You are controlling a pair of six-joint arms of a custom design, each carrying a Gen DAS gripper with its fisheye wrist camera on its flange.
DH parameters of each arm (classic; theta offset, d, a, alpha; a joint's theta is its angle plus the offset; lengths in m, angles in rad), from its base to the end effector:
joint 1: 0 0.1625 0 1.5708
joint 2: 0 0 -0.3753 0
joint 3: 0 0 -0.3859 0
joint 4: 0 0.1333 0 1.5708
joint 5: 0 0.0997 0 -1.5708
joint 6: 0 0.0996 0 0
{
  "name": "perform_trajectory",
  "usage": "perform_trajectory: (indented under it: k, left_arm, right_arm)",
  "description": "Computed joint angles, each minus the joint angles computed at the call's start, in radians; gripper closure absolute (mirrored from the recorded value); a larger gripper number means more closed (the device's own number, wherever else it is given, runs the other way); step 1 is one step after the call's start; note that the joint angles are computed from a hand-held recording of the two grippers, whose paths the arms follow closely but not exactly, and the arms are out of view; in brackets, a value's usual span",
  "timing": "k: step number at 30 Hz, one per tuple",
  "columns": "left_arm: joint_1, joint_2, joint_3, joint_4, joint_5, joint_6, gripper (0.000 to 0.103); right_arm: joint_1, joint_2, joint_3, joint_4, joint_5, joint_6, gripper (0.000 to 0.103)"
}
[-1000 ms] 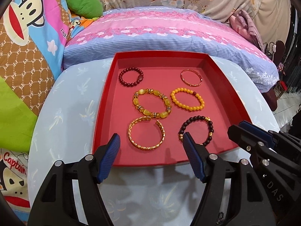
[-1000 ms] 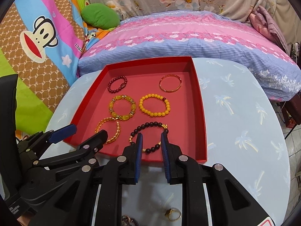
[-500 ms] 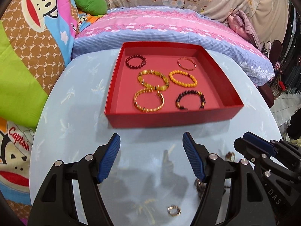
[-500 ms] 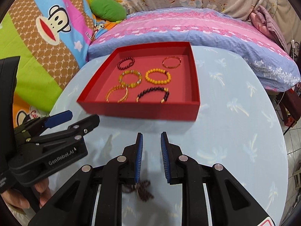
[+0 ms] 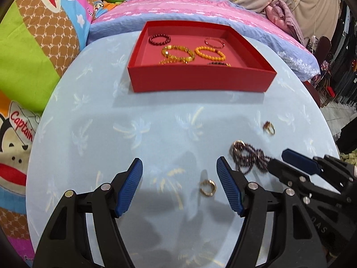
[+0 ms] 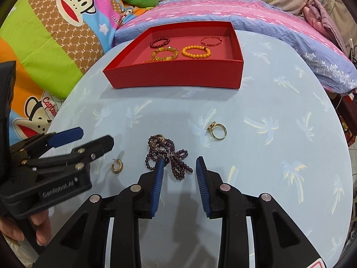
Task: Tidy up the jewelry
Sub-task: 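Move the right tool to the long dark red bead strand and close on it, then lift the bead strand with the right tool while the left tool grasps the gold ring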
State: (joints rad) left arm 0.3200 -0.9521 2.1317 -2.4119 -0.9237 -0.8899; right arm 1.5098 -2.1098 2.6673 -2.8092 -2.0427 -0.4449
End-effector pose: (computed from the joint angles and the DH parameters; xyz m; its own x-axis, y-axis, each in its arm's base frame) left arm -0.3497 -0.3196 0.0034 -0.7341 0.2858 -0.6160 0.5163 0.8242 -0.2328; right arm 0.0715 -0.2730 0.2743 -0.8071 -0.0269 0.5897 -0.3324 0.8464 -0.4162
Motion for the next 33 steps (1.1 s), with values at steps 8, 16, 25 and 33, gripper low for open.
perform_trajectory:
  k: [8, 16, 25, 33]
  left_arm:
    - [-0.028, -0.026, 0.042, 0.004, -0.032, -0.034, 0.038]
    - [-0.042, -0.033, 0.06, 0.003, -0.053, -0.051, 0.038]
    - [-0.043, -0.02, 0.06, -0.009, -0.061, -0.041, 0.038]
    - [-0.041, 0.002, 0.051, -0.022, -0.073, -0.027, 0.038]
  right_arm:
    - [-0.007, 0.061, 0.016, -0.074, -0.009, -0.028, 0.069]
    - [-0.027, 0.069, 0.023, -0.078, 0.007, -0.033, 0.095]
    - [-0.041, -0.121, 0.037, 0.056, 0.088, -0.008, 0.096]
    - [-0.046, -0.219, 0.017, 0.149, 0.123, 0.03, 0.096]
